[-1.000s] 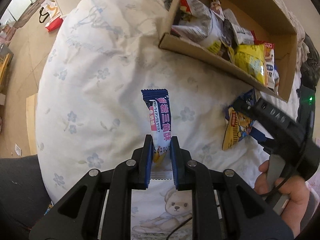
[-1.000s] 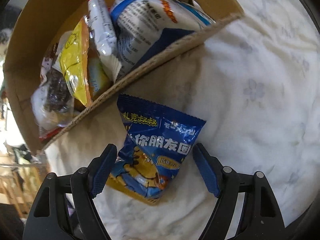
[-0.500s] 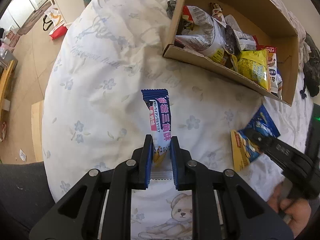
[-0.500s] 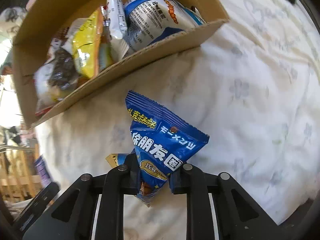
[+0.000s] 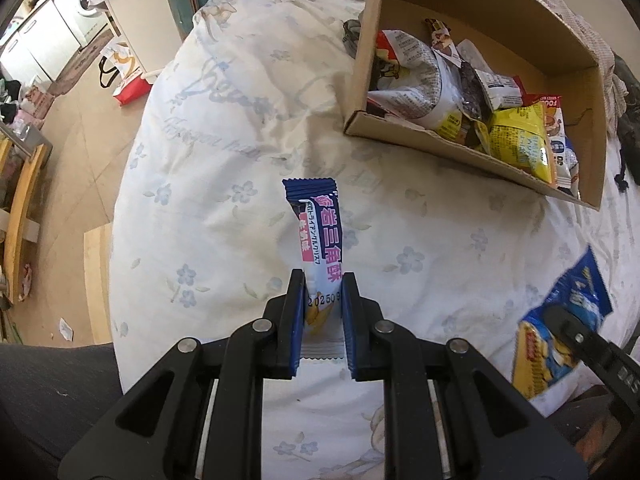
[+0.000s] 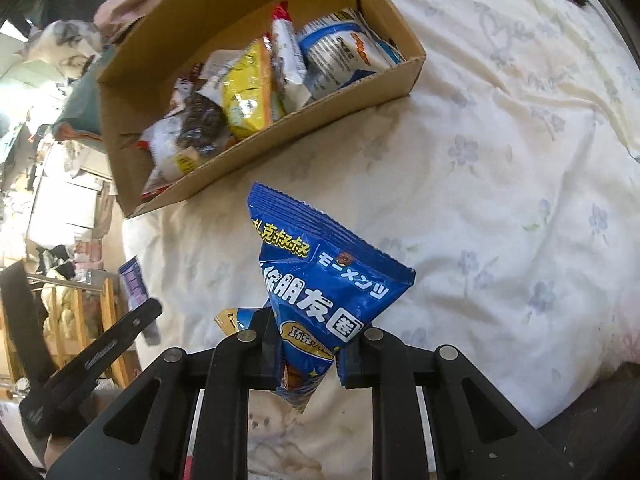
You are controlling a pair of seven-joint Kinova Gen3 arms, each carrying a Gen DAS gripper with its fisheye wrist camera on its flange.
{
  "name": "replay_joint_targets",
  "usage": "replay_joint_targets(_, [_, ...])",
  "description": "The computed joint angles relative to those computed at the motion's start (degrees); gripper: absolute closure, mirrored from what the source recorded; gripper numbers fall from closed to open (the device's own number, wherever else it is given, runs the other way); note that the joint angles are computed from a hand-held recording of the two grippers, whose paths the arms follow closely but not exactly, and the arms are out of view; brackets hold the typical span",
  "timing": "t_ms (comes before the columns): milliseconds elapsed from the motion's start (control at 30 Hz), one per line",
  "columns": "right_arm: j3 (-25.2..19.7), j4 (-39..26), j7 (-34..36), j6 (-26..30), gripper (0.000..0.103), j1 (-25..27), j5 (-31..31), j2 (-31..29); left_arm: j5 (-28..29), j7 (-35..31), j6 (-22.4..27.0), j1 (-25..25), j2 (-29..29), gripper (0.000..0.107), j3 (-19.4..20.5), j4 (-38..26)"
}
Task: Organize snacks
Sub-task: 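Carry the candy bar into the box with the left gripper while the right gripper carries the chip bag in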
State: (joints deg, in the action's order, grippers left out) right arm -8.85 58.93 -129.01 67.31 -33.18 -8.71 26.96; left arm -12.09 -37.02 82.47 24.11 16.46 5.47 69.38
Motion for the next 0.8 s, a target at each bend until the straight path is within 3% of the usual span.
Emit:
replay_joint_targets(500, [-1.6, 7.2, 3.3, -6.4, 0.083, 0.7, -1.0, -7.3, -1.0, 1.1, 0.1, -0.2, -1.9, 0.093, 0.2, 2.3])
replay_joint_targets(633, [-1.0, 8.8, 3.2, -11.0, 0.083, -0.7, 2.1, -10.1, -6.9, 3.0, -0.4, 2.6, -3.3, 0.093, 0.6, 0.9])
replay_joint_targets(800, [-0.7, 8.0, 3.4, -15.1, 0.083, -1.1, 5.3, -11.4, -14.6, -1.0, -0.3, 6.2, -3.2, 0.093, 1.7, -6.1])
